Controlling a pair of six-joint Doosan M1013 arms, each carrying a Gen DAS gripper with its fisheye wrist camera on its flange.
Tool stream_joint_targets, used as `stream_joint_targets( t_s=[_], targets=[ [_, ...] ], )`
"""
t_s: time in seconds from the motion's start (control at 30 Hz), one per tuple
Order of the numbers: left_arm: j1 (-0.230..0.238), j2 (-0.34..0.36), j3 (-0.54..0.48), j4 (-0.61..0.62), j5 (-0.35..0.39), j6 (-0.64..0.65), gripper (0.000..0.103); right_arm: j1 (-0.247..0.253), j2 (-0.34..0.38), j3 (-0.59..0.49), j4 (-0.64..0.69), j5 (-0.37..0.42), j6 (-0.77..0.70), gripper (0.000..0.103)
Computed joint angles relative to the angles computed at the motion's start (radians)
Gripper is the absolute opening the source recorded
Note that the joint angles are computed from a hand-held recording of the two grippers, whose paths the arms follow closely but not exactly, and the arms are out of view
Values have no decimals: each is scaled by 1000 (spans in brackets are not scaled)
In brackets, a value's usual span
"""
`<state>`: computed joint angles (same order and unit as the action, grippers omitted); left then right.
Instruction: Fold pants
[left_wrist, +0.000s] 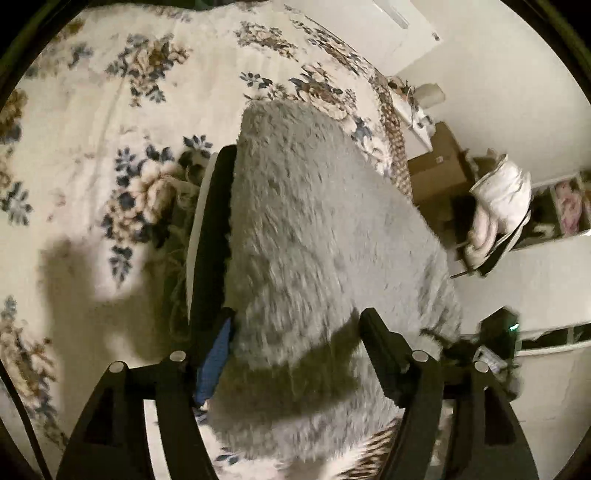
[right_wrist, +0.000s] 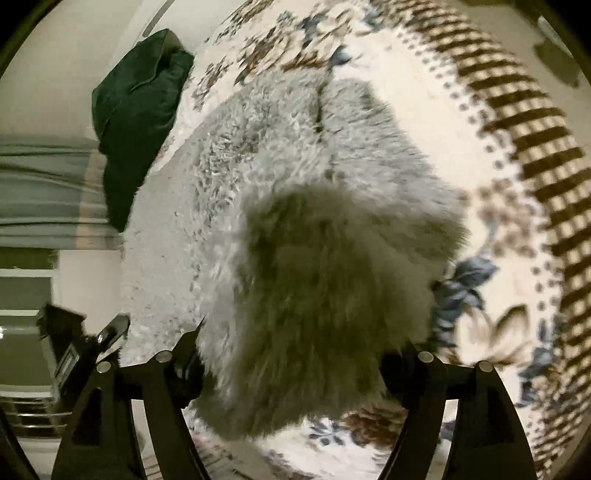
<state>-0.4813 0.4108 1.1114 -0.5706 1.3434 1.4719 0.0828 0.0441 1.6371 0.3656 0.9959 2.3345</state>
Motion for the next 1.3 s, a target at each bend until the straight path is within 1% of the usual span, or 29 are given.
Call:
stream_joint_targets(
  t_s=[0.03,0.07,0.1,0.13,0.17,0.2,0.23,0.27,0.3,0.33,0.37,0.43,0.47,0.5,0.53,0.57,0.6,0.63,0.67,0.7,0.73,0.83,0.97,1.03,1.17,1.27,1.3],
  targets=[
    [-9,-3,-9,43,-4,4,67,16,-7,-7,-50,19,49,85],
    [-19,-17,6,85,-24,6,67,28,-32,21,-66,10,68,86],
    [-26,-28,21,97,-32,22,68,42,-45,25,-86,4,87,86],
    [-35,-33,29,128,-37,35,70,56,-51,25,-108,12,97,92],
    [-49,-39,40,180,-48,42,70,71,-48,19,-139,39,107,93],
    [-54,-39,51,200,-54,55,70,84,-46,21,-167,60,123,93],
    [-59,-37,60,224,-55,57,71,91,-46,31,-174,69,133,93],
    [-63,-32,68,248,-48,56,74,94,-44,38,-171,85,136,95],
    [-63,-29,77,246,-43,62,75,95,-38,47,-173,99,138,96],
    [-63,-26,82,250,-38,62,78,96,-26,48,-180,111,136,98],
    [-63,-26,88,252,-38,59,79,103,-12,42,-198,147,129,99],
    [-71,-31,89,271,-39,64,79,110,0,34,-220,173,121,99],
    [-78,-39,86,292,-38,63,79,126,3,15,-263,200,127,100],
    [-86,-53,85,313,-49,61,79,128,10,9,-303,206,120,101],
    [-92,-67,90,333,-69,58,80,144,10,-8,-347,225,131,101],
    [-103,-87,97,376,-96,43,80,176,10,-41,-438,261,152,101],
    [-112,-103,101,408,-114,33,80,199,13,-64,-498,291,164,101],
    [-119,-114,101,436,-123,19,85,225,19,-93,-565,332,174,101],
    [-128,-123,95,474,-117,-1,91,252,23,-121,-624,370,181,101],
    [-134,-134,88,504,-109,-18,92,274,23,-146,-665,396,188,101],
    [-138,-140,82,525,-103,-30,94,289,22,-162,-686,411,194,101],
    [-144,-168,60,569,-79,-53,94,337,8,-207,-731,457,232,101],
    [-149,-221,32,593,-51,-61,94,423,-12,-282,-797,551,302,101],
    [-150,-249,27,593,-48,-57,94,468,-18,-325,-829,599,326,101],
    [-165,-318,22,618,-41,-46,94,576,-11,-439,-922,728,351,101],
    [-178,-364,27,630,-31,-35,94,664,1,-531,-996,811,359,101],
    [-180,-379,27,628,-24,-31,94,684,7,-558,-1011,834,356,101]
  ],
)
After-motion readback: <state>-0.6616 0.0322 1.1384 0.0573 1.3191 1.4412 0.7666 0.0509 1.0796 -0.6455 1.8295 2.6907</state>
